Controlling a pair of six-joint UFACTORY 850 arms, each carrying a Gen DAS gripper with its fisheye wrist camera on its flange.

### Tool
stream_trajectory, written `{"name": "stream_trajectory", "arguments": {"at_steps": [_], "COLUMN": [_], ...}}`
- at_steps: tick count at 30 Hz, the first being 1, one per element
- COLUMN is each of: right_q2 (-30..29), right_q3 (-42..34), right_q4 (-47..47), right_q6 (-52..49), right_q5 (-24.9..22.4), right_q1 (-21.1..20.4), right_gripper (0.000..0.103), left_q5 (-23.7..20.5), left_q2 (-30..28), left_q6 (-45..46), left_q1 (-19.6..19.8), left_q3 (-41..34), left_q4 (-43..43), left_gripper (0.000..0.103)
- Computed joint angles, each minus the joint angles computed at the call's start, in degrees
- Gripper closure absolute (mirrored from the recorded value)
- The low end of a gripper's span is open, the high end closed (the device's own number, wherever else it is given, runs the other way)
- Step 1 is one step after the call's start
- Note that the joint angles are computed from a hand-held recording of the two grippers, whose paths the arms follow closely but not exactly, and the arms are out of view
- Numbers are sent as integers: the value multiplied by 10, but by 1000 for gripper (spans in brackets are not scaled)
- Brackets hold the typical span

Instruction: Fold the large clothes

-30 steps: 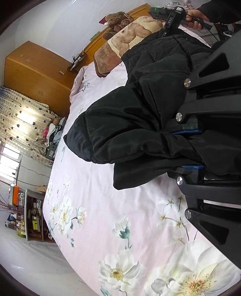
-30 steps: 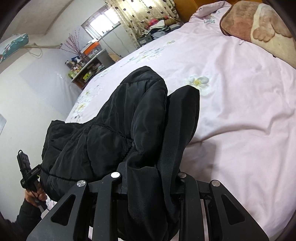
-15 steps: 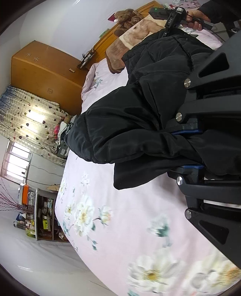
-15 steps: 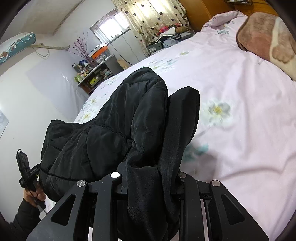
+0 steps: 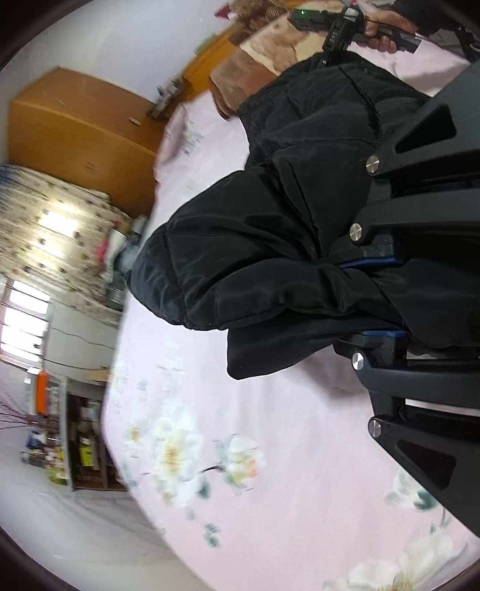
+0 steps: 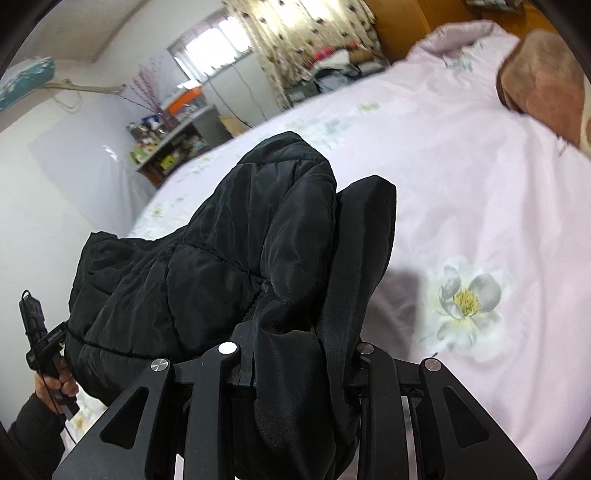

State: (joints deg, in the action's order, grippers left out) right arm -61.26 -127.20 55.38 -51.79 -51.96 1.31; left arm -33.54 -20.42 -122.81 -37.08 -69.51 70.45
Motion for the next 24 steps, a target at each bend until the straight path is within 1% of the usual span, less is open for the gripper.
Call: {"name": "stream_trajectory", "arguments": {"at_steps": [2,4,5,6,7,8,10,12,13,14,16,17,18,19,21,23,24], "right_q2": [-29,-41,-42,-40,-36,-33,-21,10,37,55,103,115,122,124,115,89,68], "right_q3": [-25,-29,-20,-15,-6,-1,9,44,77,99,158,173,179,179,160,120,88], "right_q4": [-37,-43,-36,-34,-32,-33,-36,-43,-38,-32,-2,21,31,31,-8,-54,-90], "right_q6": [48,64,61,60,57,61,68,54,30,11,-51,-81,-94,-100,-89,-50,-13], "right_q5": [1,-1,-3,-2,2,4,2,29,53,73,137,154,163,168,174,163,152], "right_q1": [3,1,-2,-3,-5,-6,-11,-12,-12,-12,-10,-10,-8,-3,13,27,35], "right_gripper": [72,66,60,55,52,48,46,46,46,46,46,46,46,46,46,46,46], "left_q5": [15,43,50,51,44,38,36,21,7,-10,-57,-74,-81,-80,-73,-51,-48], "left_q2": [-18,-17,-15,-14,-15,-14,-3,16,23,30,40,42,42,38,9,-27,-51], "left_q6": [2,-61,-94,-113,-109,-97,-96,-97,-99,-103,-107,-104,-105,-99,-33,39,84], "left_q1": [11,19,19,18,14,12,8,-1,-6,-10,-22,-24,-23,-19,-7,10,18], "left_q3": [4,33,43,49,48,44,46,57,61,63,62,58,52,44,2,-42,-67], "left_q4": [-27,-7,14,30,26,11,-4,-10,-11,-7,0,2,12,21,4,-26,-54], "left_gripper": [76,70,68,65,62,61,57,57,57,58,57,57,57,57,57,57,57]}}
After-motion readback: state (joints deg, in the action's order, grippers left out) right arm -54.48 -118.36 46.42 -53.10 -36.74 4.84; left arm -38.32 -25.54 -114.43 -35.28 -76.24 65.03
